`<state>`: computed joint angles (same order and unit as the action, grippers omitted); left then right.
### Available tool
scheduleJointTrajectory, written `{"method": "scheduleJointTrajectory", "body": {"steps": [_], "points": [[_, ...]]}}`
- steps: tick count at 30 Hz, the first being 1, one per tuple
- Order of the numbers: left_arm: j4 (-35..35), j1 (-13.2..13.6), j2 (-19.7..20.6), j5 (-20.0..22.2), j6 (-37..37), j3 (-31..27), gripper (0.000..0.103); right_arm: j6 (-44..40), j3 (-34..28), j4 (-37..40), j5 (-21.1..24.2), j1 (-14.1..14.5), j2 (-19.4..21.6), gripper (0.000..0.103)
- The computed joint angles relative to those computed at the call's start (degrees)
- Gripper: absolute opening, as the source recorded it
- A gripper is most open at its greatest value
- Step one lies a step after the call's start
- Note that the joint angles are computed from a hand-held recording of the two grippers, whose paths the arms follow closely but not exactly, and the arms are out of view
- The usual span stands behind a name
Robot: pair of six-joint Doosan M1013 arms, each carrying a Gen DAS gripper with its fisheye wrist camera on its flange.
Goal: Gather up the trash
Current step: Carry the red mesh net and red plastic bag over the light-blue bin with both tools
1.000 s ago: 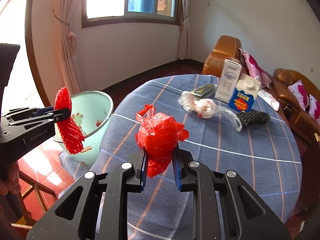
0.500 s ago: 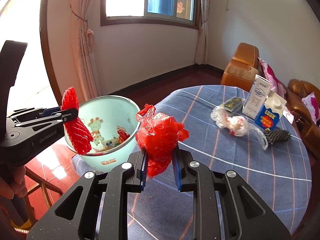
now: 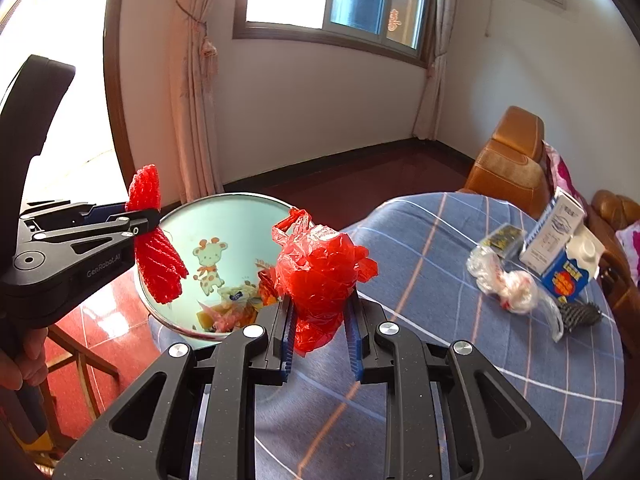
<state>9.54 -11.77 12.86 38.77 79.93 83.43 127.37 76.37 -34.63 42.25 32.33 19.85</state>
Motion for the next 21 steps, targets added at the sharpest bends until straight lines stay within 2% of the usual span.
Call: {"method": "scheduleJointTrajectory", "body": {"steps": [21], "points": [[1.4,1.38,5.15,3.71,0.95,-5.04,0.02,-11.11,-8.96,4.73,4.25,-0.53,7.61,0.023]]}}
